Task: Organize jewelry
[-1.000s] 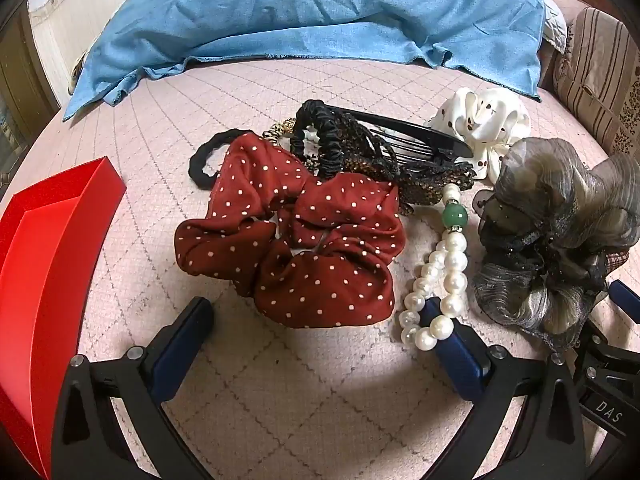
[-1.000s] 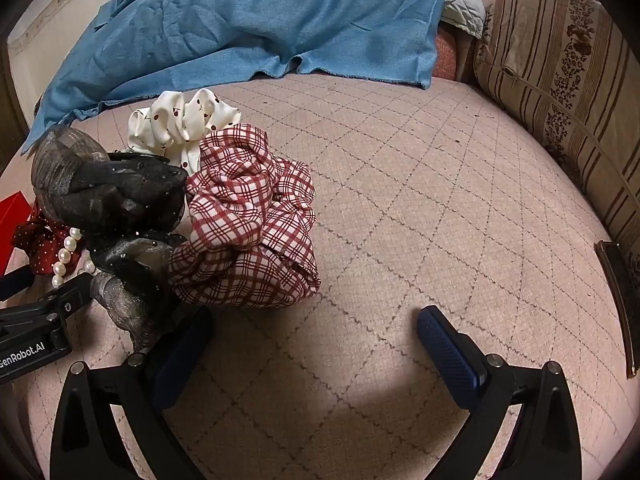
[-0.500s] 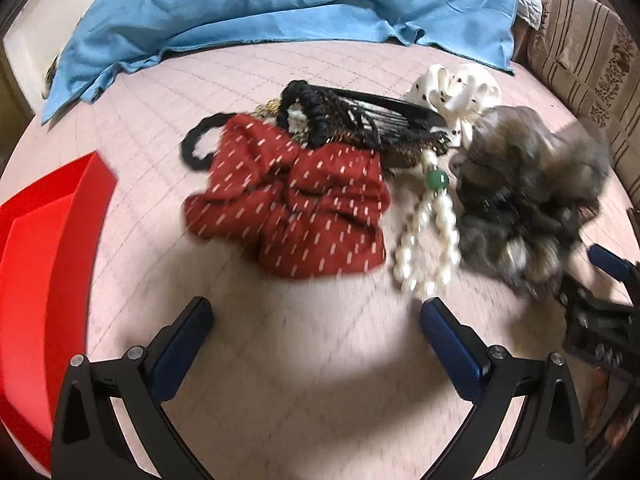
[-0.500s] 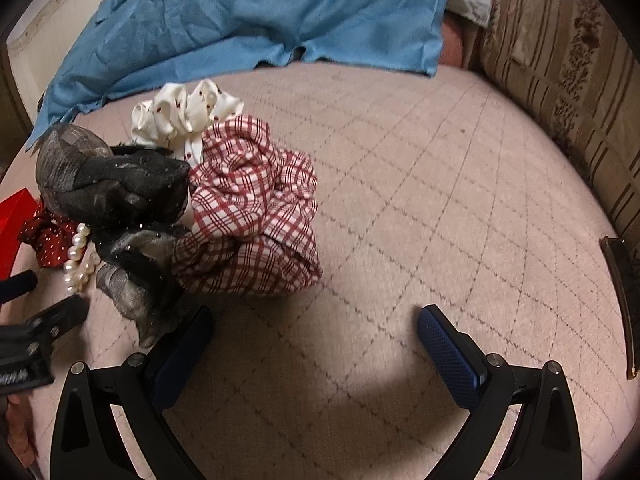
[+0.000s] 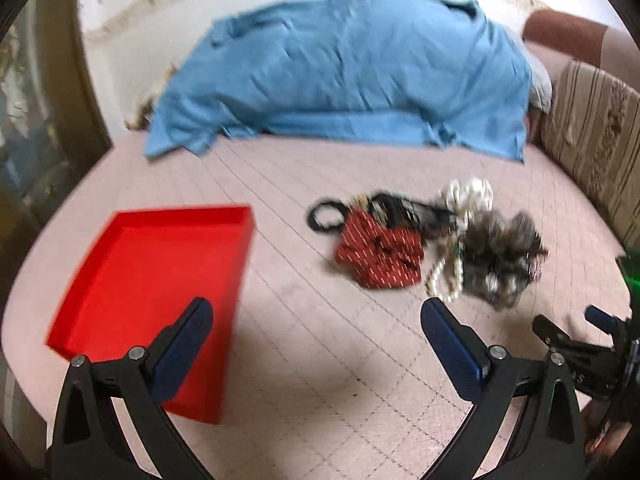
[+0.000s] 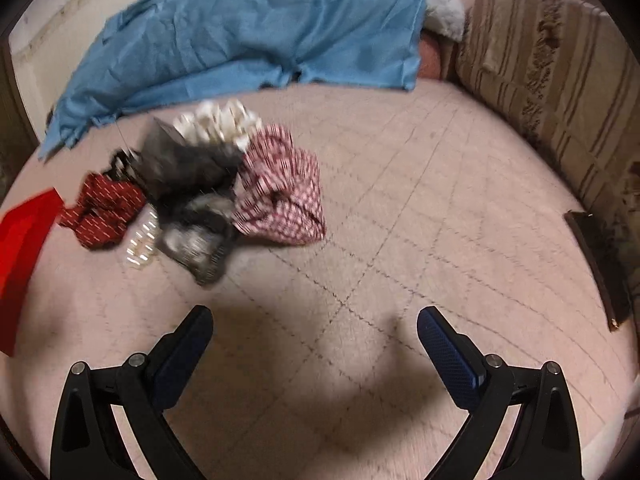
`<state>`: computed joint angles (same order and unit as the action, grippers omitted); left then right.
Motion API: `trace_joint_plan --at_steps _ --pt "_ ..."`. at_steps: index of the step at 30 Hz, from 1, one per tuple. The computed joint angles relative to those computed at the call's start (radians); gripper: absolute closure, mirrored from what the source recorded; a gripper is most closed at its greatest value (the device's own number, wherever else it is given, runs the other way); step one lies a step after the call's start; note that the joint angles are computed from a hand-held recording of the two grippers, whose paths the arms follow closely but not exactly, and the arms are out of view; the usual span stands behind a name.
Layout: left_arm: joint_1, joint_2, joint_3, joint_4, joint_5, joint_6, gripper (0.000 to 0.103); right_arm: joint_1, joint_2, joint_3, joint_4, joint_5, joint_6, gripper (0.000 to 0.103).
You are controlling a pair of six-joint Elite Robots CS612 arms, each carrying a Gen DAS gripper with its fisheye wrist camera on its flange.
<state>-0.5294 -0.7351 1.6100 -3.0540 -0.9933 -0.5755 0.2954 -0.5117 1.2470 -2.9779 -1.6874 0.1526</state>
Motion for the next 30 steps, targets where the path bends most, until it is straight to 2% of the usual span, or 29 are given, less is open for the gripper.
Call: trace_joint_plan --at_steps 7,10,13,17,22,30 --pt "-0.034 -0.036 0.037 -0.031 0.096 0.036 0.0 0.018 -0.05 0.073 -0.2 -0.054 0.016 0.0" --pt "-0.047 -0.051 0.056 -0.018 0.135 0.027 0.0 0.023 -0.061 0.088 -0.263 -0.076 0.023 0.0" --pt "-0.052 -0.07 0.076 -0.038 0.114 0.037 0.0 0.03 -0.076 0.113 -0.31 -0.091 0.033 0.0" --pt "-0.057 -0.086 0.096 -0.079 0.091 0.047 0.0 0.032 -0.086 0.129 -0.327 -0.084 0.05 0.0" --pt "-0.074 -0.099 0.125 -0.112 0.111 0.046 0.0 0.033 -0.096 0.143 -0.32 -0.068 0.062 0.0" --pt "-0.068 -0.11 0.143 -0.115 0.058 0.019 0.0 0.041 -0.108 0.153 -0.304 -0.069 0.05 0.0"
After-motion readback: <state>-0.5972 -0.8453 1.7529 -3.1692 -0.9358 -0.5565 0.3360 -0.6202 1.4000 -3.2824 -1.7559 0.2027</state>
